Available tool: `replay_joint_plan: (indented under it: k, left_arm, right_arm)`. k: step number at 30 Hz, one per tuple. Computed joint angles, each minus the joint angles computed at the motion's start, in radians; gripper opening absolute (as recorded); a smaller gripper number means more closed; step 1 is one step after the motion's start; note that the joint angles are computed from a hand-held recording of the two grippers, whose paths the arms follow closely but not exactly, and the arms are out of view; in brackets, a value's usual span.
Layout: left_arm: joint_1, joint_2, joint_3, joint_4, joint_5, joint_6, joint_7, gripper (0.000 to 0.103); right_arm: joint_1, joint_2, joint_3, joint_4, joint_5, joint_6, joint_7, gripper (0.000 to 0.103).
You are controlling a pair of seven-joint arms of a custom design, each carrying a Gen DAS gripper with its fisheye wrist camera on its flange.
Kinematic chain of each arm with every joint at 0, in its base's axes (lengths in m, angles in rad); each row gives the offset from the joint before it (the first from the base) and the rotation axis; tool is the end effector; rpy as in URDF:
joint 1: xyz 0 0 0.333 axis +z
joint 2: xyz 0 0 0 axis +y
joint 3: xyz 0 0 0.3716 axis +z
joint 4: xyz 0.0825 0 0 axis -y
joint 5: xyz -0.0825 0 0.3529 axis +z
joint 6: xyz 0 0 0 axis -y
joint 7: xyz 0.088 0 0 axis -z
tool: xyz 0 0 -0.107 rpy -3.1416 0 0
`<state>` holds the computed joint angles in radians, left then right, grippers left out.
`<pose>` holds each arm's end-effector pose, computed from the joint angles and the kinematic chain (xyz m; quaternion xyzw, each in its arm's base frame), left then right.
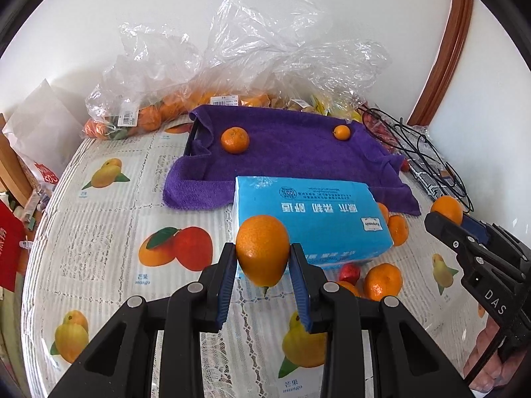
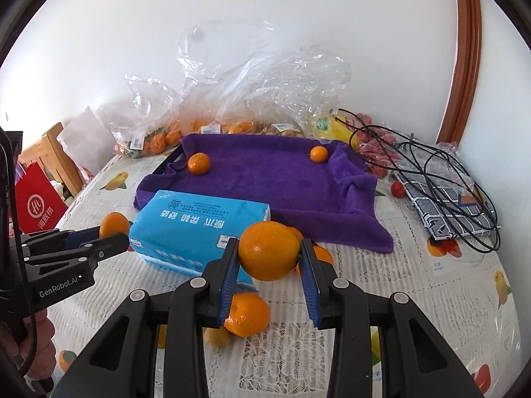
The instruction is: Organize fruits
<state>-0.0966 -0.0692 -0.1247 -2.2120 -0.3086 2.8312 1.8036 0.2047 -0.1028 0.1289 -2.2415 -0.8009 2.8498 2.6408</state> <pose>0.5228 -0.1035 0.5588 -0.5954 0.7254 -0.2983 0.1744 0.4720 0.2069 0.5525 -0.6353 0.6613 -0.2665 0.2968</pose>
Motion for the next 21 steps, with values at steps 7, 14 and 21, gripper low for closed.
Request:
replay_joint_plan:
  k: [7,14,21]
  left_arm:
    - [0.011,0.032,-0.003,0.076,0.031,-0.01,-0.029,0.031]
    - [0.025,0.072,-0.01,0.145,0.081,-0.025,-0.074,0.031]
    - [0.034,0.11,-0.016,0.193,0.115,-0.04,-0.102,0.031]
  right_arm:
    - [0.007,0.033,-0.018,0.062,0.037,-0.009,-0.06,0.035]
    - [0.016,0.072,-0.041,0.127,0.027,-0.014,-0.08,0.036]
    - [0.03,0.112,-0.07,0.162,0.06,-0.007,-0.116,0.036]
